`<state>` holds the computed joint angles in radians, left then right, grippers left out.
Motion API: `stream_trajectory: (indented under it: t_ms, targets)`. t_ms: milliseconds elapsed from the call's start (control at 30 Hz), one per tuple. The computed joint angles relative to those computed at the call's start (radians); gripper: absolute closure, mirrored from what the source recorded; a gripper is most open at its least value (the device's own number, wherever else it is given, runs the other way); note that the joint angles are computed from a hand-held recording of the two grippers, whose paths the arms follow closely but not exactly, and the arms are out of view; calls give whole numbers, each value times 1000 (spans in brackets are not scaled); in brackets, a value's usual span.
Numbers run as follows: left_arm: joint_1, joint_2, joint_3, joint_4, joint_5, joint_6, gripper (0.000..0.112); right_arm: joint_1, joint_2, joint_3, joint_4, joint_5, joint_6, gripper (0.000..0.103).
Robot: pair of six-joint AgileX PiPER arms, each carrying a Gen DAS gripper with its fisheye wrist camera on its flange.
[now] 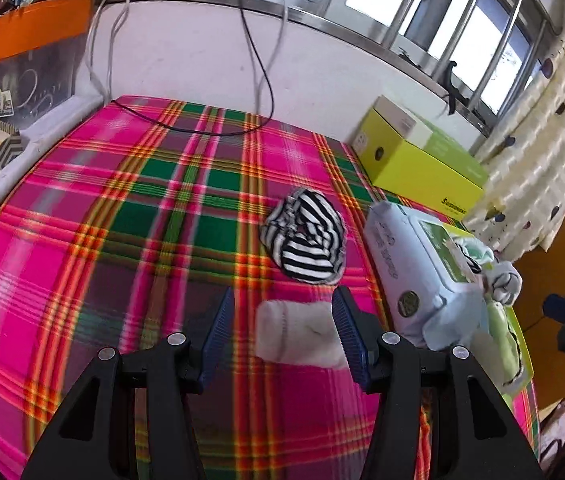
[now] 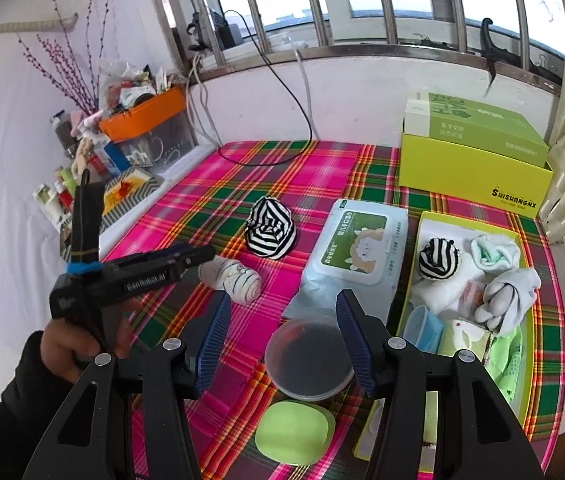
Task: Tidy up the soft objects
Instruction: 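Grasp the rolled white bandage with the right tool, then grasp the black-and-white striped cloth with the left tool while the right tool holds the bandage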
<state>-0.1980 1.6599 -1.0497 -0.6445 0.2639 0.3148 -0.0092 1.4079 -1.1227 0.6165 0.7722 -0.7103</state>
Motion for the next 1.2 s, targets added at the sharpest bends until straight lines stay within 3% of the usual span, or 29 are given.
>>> stream_trajectory:
  t_ms: [100,367,667,867,1067,1200]
  targets:
    - [35,4,-13,-108,56,125,60,26,26,-28,-23,6,13,48]
    - [62,-49,25,-78,44,106,60,200,243,-265,-224,90,27,48]
    - [164,-84,77,-342,88,369,60,359,535,-559,-450,244,72,48]
    - [196,-70,78,-430,121,456,60,401,693,-722,-530,334,107,48]
    - [201,-52,71,-428,130,455,60,395,729,-756,-506,339,127,58]
    - [195,-48,67,-420,124,439,60,363,665,-681,-431,281,118,59]
